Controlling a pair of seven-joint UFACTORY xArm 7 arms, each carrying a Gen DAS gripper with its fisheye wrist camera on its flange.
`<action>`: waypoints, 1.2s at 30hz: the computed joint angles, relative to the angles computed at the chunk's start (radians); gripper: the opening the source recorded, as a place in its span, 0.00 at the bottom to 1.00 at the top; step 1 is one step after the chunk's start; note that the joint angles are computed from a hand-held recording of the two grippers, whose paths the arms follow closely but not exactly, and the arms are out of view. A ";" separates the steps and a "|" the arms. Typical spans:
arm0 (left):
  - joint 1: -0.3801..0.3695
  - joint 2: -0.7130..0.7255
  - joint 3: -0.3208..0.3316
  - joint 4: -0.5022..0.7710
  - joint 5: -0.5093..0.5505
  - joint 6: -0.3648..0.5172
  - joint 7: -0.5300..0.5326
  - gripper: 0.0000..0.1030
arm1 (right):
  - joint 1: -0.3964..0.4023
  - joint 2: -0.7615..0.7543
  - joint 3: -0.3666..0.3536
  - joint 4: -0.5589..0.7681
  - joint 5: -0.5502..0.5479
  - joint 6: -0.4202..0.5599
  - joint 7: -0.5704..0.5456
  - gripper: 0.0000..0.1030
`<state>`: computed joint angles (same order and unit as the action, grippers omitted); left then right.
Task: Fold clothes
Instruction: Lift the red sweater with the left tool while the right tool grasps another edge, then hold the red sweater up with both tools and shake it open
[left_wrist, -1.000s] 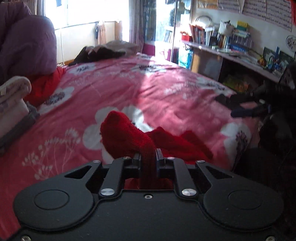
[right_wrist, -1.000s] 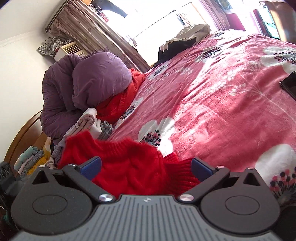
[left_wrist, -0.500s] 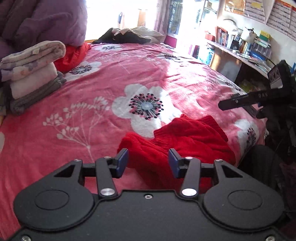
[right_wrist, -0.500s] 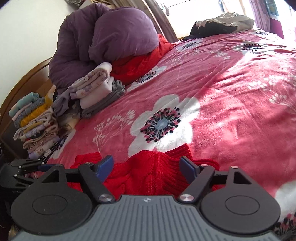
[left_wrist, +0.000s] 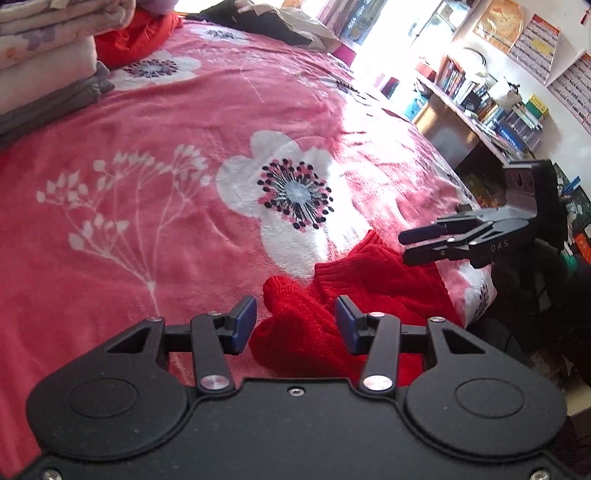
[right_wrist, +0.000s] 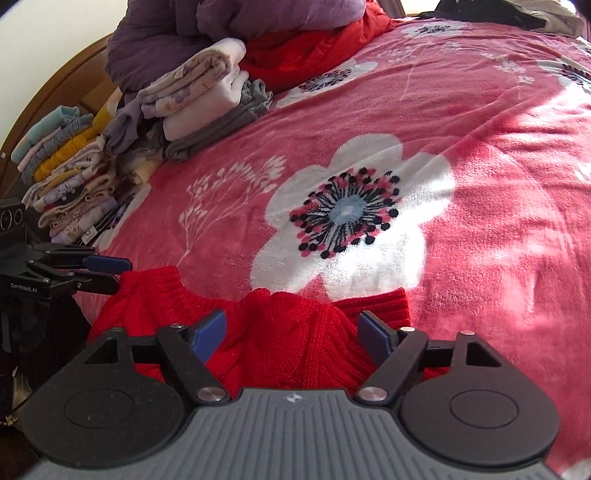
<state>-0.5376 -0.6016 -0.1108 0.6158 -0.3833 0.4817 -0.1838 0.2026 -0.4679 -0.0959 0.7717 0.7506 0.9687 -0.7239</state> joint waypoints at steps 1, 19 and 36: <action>-0.010 0.019 0.008 0.012 -0.001 0.013 0.015 0.45 | 0.004 0.024 -0.001 0.014 -0.002 0.006 -0.007 0.76; 0.006 -0.092 -0.145 0.065 0.159 0.172 0.021 0.15 | -0.021 -0.204 -0.045 -0.056 -0.028 0.199 -0.196 0.15; 0.114 -0.106 -0.260 0.284 0.426 0.075 -0.073 0.13 | 0.042 -0.379 -0.150 0.120 -0.087 0.222 -0.177 0.12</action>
<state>-0.4238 -0.7076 -0.3704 0.9002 0.0427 0.5567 -0.2565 0.2442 -0.8464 -0.2455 0.8915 0.6638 1.1905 -0.9010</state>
